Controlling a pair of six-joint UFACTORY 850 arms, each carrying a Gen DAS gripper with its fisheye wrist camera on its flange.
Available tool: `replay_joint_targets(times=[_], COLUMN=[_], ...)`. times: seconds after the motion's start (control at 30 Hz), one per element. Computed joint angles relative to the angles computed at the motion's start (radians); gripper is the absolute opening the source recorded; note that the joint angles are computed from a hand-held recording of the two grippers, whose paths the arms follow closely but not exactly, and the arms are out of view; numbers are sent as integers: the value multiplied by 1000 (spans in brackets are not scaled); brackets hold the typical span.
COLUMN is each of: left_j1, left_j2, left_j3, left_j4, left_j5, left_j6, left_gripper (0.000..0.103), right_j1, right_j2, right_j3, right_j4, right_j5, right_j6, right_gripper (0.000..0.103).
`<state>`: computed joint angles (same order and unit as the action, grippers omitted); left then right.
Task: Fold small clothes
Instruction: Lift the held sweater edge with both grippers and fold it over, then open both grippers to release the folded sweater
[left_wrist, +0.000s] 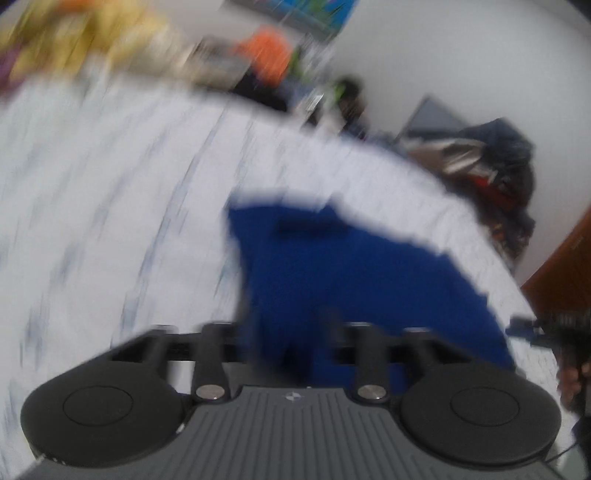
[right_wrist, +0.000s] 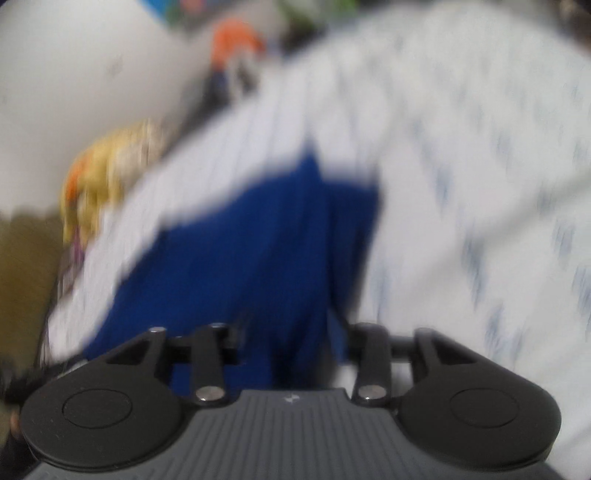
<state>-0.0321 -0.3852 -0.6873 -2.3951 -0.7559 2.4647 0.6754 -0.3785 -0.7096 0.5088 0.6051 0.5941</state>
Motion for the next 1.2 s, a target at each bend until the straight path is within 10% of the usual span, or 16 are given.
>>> replay_joint_targets(times=[0.03,0.1,0.33,0.37,0.4,0.43,0.57,0.67,0.8,0.97,1.13,1.17,1.2], left_j1=[-24,-92,-279,-279,-274,-267,-212,-198,-163,-70,-79,-86,-102], left_j2=[10,-10,-337,-362,-372,-378,-414,-375,-229,-113,-82,-86,-92], left_j3=[-2,-50,-504,-530,-538,-557,-618,-539,-316,-107,-24,-29,-35], left_j4=[-63,-157,-371,-387,-407,-417,-295,-375,-453,-172,-156,-128,-142], left_j5=[-32,-56,386,392,357,363,403,338,185,154,114,106,111], left_j6=[79,240,555,578,606,593,316,366,379,21,35,21,49], left_gripper=[98,99,41,33,16,9,18,35,85,81,80,71,58], right_j1=[-16,-63,-166,-172,-174,-179,-152,-168,-107,35,114,131,144], right_j2=[0,-34,-309,-337,-349,-360,-354,-388,-275,-99,-95,-106,-113], right_j3=[-7,-57,-464,-494,-507,-530,-519,-541,-388,-128,-50,-63,-82], right_j4=[18,-6,301,304,265,204,265,276,331,393,290,300,333], right_j5=[51,93,-210,-235,-226,-258,-125,-187,-82,26,2,7,-13], right_j6=[-35,-65,-640,-668,-655,-600,-673,-633,-538,-452,-206,-235,-296], right_gripper=[60,62,47,37,5,7,7,11,53,68,68,61,32])
